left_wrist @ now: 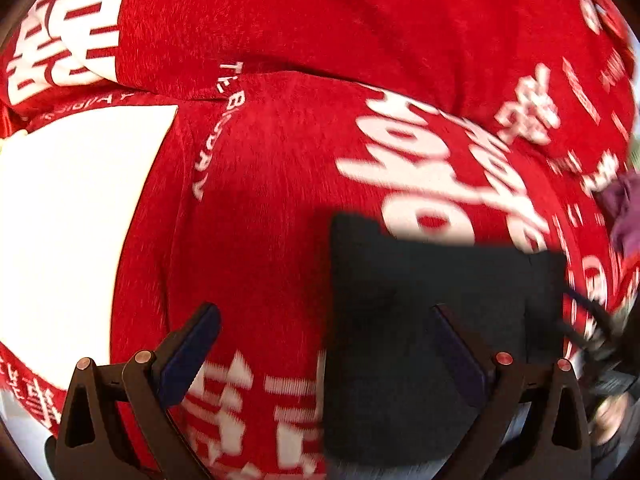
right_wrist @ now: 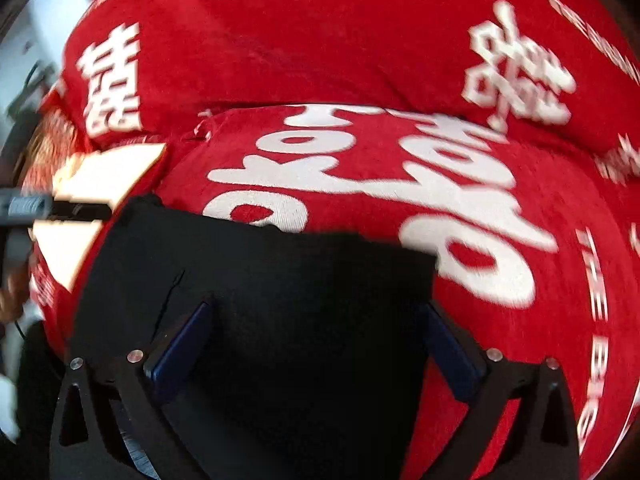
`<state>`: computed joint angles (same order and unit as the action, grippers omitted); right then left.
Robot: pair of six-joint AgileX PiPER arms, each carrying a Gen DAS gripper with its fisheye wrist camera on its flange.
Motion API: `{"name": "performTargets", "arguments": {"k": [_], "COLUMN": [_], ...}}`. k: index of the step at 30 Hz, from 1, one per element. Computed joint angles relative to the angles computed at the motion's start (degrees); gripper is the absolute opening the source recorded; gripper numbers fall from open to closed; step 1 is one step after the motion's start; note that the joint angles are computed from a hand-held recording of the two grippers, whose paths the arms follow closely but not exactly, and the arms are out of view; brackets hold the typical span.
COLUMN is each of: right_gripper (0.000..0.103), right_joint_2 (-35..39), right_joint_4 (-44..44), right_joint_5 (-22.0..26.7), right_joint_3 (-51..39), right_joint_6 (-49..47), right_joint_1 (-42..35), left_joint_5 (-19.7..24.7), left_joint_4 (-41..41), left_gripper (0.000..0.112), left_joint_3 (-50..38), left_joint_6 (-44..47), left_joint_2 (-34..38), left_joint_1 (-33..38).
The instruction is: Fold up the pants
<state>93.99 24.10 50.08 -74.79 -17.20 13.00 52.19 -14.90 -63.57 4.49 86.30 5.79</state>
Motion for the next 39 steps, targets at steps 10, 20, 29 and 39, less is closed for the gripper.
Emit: {"name": "performTargets", "arguments": {"k": [10, 20, 29, 39], "right_gripper": [0.102, 0.102, 0.103, 0.103], "right_joint_2": [-14.7, -16.9, -23.3, -26.5], "right_joint_4": [1.7, -2.3, -1.5, 6.8], "right_joint_5": [-5.7, -5.2, -5.5, -3.5], "right_joint_3": [17.5, 18.4, 23.6, 26.4], "right_joint_6": [1.2, 5.2, 4.2, -0.2], "right_joint_1": [6.3, 8.2, 10.6, 1.3], "left_joint_5": [-4.4, -6.5, -9.2, -9.0], "left_joint_4": [-3.6, -3.0, -3.1, 0.6], "left_gripper": [0.103, 0.103, 0.103, 0.103], "left_joint_3": [11.6, 17.9, 23.7, 23.8], "left_joint_6": [1.6, 3.5, 5.0, -1.1], "left_joint_2": [-5.1, -9.0, -13.3, -17.0], "left_joint_1": [-0.2, 0.2, -6.3, -12.9]}}
